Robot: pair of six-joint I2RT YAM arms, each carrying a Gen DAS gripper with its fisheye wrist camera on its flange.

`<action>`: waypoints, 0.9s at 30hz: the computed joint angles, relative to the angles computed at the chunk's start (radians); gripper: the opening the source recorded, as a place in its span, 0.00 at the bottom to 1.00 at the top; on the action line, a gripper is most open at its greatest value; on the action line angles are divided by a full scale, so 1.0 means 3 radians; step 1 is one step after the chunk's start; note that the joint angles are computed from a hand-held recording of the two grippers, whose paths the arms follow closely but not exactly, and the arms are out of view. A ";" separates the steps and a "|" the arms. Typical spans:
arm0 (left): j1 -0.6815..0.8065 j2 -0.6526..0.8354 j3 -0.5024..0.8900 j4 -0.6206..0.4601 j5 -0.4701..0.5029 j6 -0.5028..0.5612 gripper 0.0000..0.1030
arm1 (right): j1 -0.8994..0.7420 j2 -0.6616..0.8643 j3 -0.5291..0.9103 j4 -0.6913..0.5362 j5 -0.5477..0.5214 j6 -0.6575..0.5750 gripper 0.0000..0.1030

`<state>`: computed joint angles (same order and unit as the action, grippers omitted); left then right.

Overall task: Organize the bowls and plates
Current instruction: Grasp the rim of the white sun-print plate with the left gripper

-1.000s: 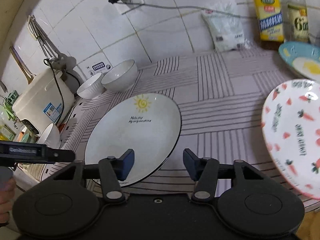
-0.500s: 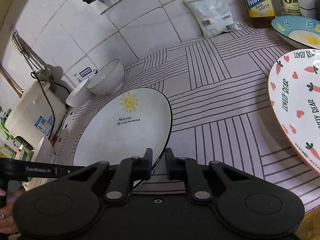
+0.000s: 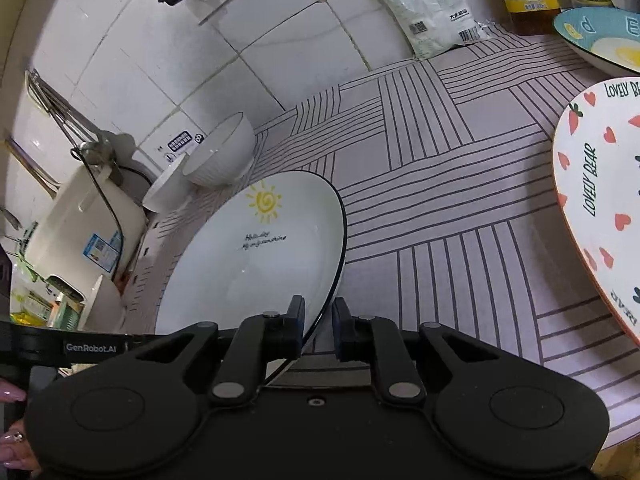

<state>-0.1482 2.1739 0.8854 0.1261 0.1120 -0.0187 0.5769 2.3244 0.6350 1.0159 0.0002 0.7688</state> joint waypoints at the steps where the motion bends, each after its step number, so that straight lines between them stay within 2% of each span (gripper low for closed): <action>1: -0.0005 -0.0013 0.0011 -0.0022 -0.0003 0.0013 0.25 | 0.0004 -0.0018 -0.0004 -0.0016 0.0011 -0.0035 0.18; 7: -0.0018 -0.0046 0.0233 -0.0239 0.0126 0.0027 0.25 | -0.0128 -0.0152 -0.0120 0.0053 -0.0059 -0.0159 0.19; 12: -0.0078 0.0007 0.0601 -0.0486 0.0183 0.0049 0.25 | -0.0327 -0.0315 -0.0089 -0.0062 -0.0106 -0.0326 0.19; 22: -0.0272 0.0411 0.1289 -0.0647 0.0014 0.0131 0.26 | -0.0661 -0.0296 0.0268 -0.0432 -0.0144 -0.0559 0.20; 27: -0.0273 0.0668 0.1710 -0.0911 0.0037 0.0104 0.26 | -0.0702 -0.0234 0.0536 -0.0774 -0.0024 -0.0711 0.21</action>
